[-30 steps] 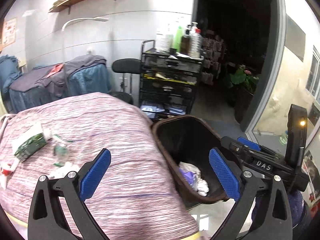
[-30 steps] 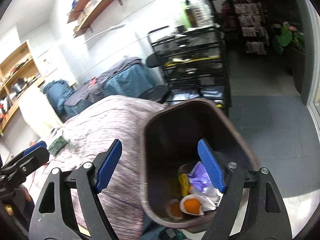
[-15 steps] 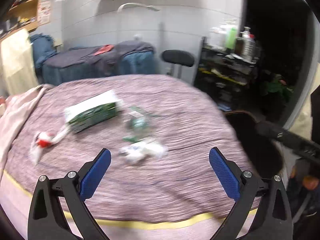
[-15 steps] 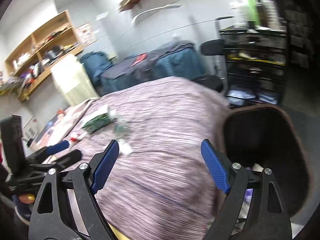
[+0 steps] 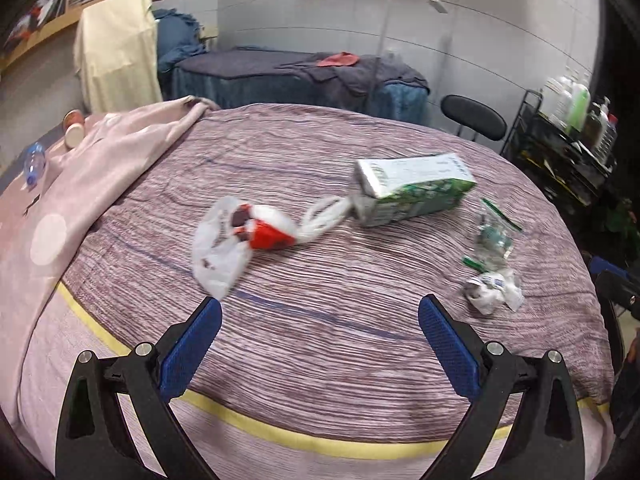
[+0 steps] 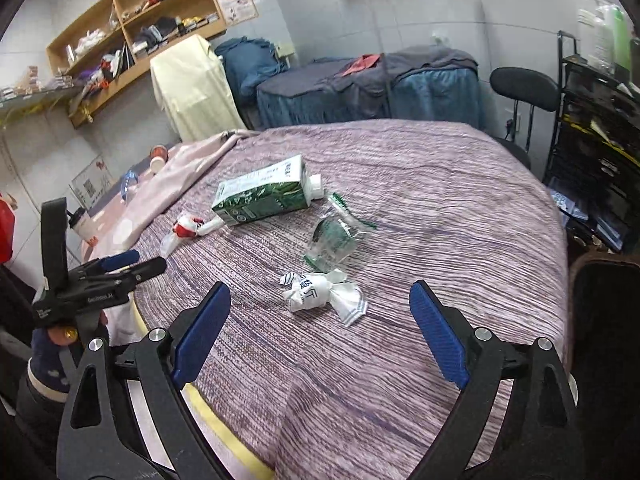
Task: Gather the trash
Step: 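Grasp the clear zip bag with the right tool while the left tool grasps the green milk carton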
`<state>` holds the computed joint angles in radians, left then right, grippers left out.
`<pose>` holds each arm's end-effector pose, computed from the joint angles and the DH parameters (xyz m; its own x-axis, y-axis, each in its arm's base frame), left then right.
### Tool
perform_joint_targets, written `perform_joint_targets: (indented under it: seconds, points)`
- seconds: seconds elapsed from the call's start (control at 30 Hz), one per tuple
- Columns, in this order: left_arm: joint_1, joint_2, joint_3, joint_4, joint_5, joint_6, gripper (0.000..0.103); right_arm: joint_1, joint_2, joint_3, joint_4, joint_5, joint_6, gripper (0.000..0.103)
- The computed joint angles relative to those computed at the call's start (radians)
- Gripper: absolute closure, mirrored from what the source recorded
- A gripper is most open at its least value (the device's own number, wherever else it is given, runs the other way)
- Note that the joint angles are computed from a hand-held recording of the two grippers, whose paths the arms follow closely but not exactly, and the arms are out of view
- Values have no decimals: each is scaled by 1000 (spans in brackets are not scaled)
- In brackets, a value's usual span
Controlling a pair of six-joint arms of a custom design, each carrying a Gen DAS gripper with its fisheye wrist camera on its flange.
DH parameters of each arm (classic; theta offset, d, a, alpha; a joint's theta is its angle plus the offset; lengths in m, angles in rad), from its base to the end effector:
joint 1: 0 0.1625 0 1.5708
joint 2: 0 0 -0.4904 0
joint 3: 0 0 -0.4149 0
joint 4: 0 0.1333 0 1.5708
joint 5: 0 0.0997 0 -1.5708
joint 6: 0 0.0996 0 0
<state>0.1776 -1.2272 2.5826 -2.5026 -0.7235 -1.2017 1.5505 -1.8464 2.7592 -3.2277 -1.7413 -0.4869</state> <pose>-0.2759 -0.2608 0.1178 -0.7696 0.1045 -0.6299 0.4974 0.7166 -0.4889 0.1111 -0.2624 0.3014 -0.8757 -0.2249 0.4272 -0.4467 0.7132 -0.5402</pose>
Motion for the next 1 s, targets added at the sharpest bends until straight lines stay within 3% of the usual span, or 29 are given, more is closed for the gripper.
perform_joint_targets:
  seconds: [0.17,0.27,0.33,0.63,0.7,0.8,0.87,0.9,1.0]
  points:
    - [31,22,-1,-107,5,95,6,43,172,-58,-44,-59,60,13]
    - [62,77,-22,-211,10,218,6,56,255,-104,-46,-99,87,16]
    - [93,117,-46,-278,9,324,6,59,304,-137,-33,-134,116,23]
    - [210,281,-212,-347,62,747,6,-20,390,-234,60,-69,245,29]
    - [232,303,-248,-346,31,821,6,-7,403,-238,46,-81,243,29]
    - [256,335,-297,-325,-12,869,6,18,446,-240,-21,-127,236,38]
    - [259,359,-322,-302,-15,891,6,23,457,-236,-54,-142,231,51]
    - [258,372,-331,-295,-12,901,6,21,458,-234,-68,-142,227,64]
    - [256,401,-355,-253,-12,897,15,-11,432,-231,-50,-96,228,69]
